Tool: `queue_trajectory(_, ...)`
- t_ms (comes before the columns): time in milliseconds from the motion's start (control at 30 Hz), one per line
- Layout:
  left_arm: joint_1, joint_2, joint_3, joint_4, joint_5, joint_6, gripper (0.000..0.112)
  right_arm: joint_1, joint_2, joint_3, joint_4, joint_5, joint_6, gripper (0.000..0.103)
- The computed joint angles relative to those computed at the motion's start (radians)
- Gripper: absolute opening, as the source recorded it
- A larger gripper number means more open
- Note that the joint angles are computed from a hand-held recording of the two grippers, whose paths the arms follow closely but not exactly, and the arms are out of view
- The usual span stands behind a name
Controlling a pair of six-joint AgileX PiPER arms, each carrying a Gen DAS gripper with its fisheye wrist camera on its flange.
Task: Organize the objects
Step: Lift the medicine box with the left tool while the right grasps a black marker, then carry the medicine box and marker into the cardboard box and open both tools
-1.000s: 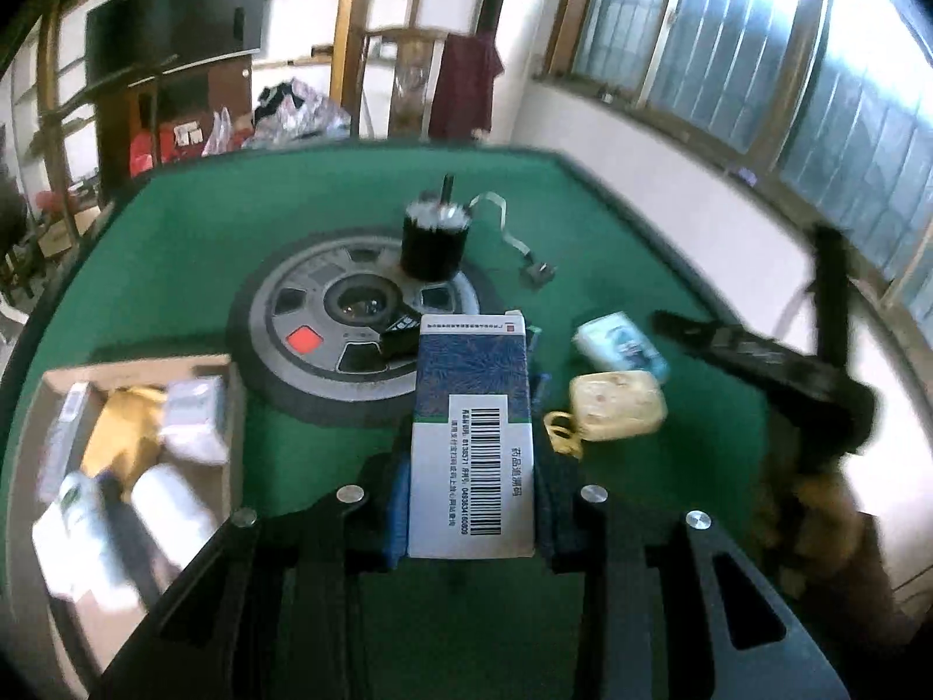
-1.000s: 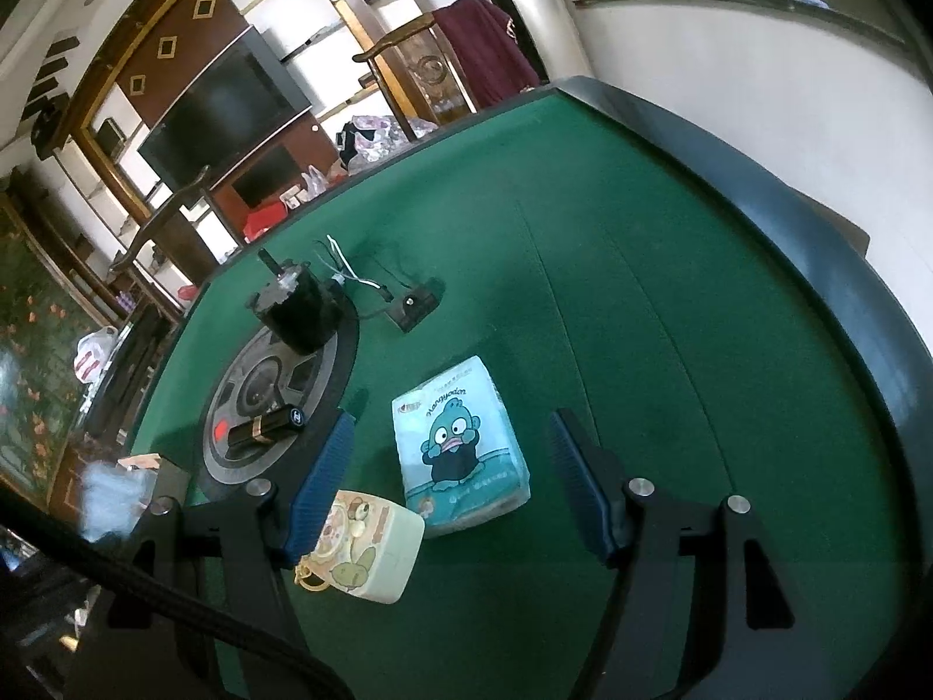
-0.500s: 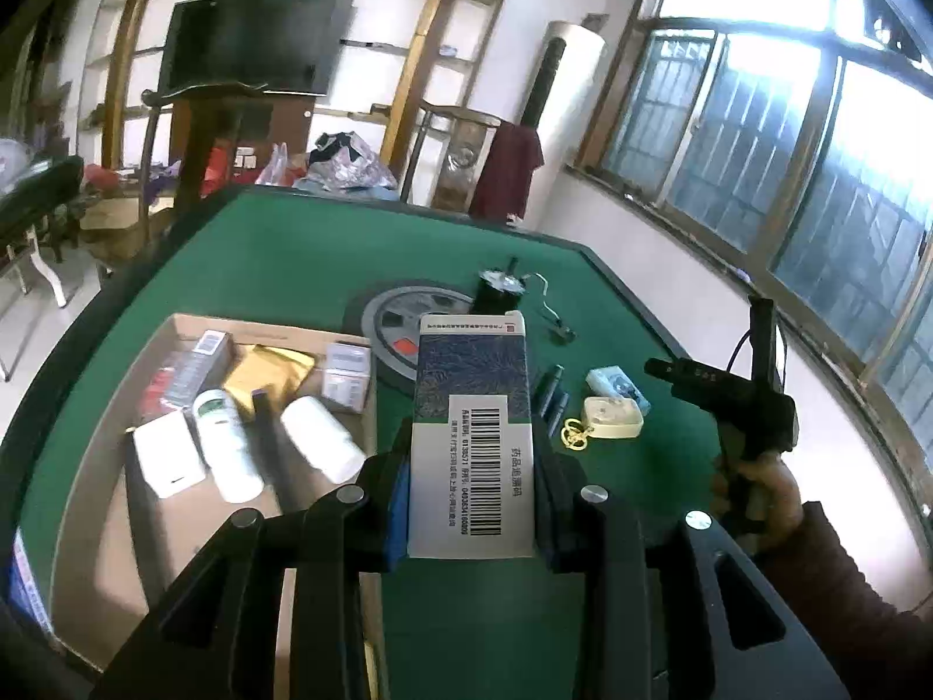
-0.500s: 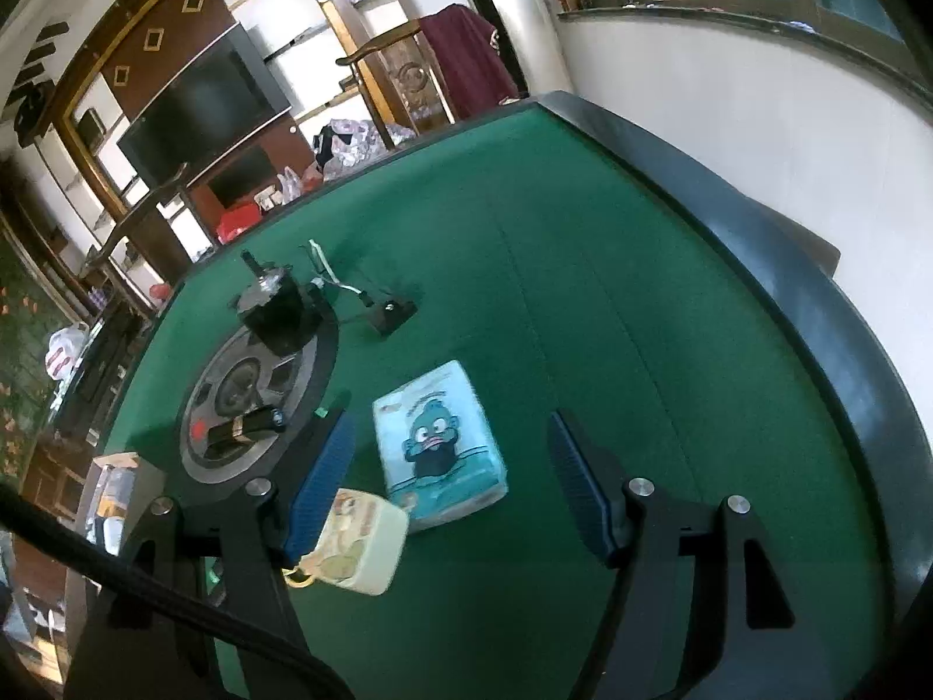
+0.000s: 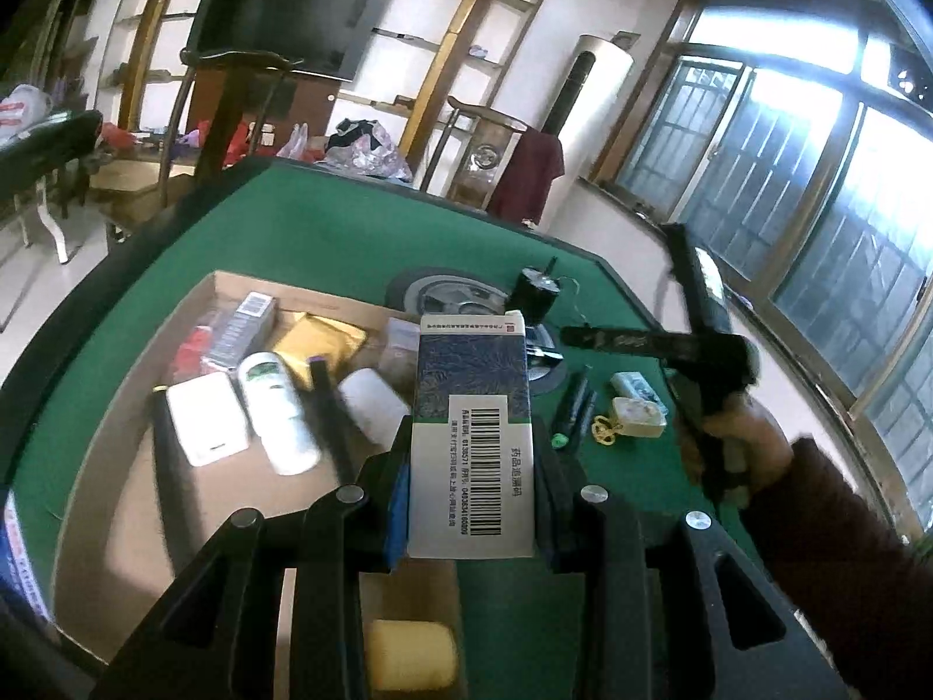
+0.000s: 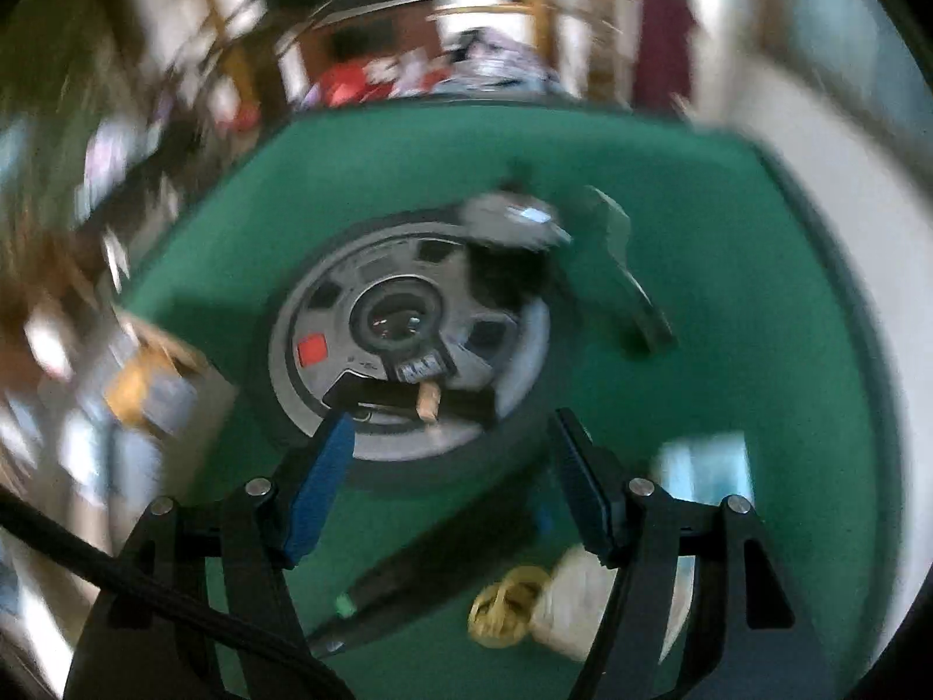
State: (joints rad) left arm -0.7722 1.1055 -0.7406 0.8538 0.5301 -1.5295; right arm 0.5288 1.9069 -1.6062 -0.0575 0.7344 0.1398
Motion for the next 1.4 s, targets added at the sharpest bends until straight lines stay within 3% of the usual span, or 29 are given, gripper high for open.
queue_trajectory(100,0.037,-0.043,0.037,-0.032,-0.01,0.037,0.029,0.087,0.122,-0.148,-0.192,0.114,-0.08,0.067)
queue_trajectory(233,0.149,-0.08,0.085,-0.148,-0.08,0.17,0.029,0.119,0.203,-0.215,-0.275,0.179,-0.178,0.066)
queue_trajectory(300,0.219,-0.075,0.094,-0.252,-0.126,0.285,0.029,0.1,0.229,-0.245,-0.246,0.189,-0.208,0.066)
queue_trajectory(533,0.317,-0.054,0.102,-0.416,-0.167,0.47,0.029,-0.039,0.319,-0.437,0.12,0.346,-0.318,0.024)
queue_trajectory(633,0.319,-0.062,0.106,-0.401,-0.151,0.449,0.029,-0.051,0.285,-0.372,0.131,0.305,-0.307,0.015)
queue_trajectory(900,0.292,-0.102,0.119,-0.354,-0.077,0.39,0.029,-0.142,0.096,-0.045,0.388,0.139,-0.377,0.015)
queue_trajectory(1067,0.297,-0.076,0.111,-0.403,-0.029,0.413,0.029,-0.176,-0.056,0.143,0.629,0.117,-0.522,0.015)
queue_trajectory(1200,0.318,-0.032,0.107,-0.503,-0.016,0.485,0.029,-0.103,-0.132,0.204,0.722,0.112,-0.542,0.015)
queue_trajectory(1400,0.295,0.039,0.109,-0.553,-0.011,0.499,0.029,0.069,-0.104,0.155,0.76,0.107,-0.483,0.015)
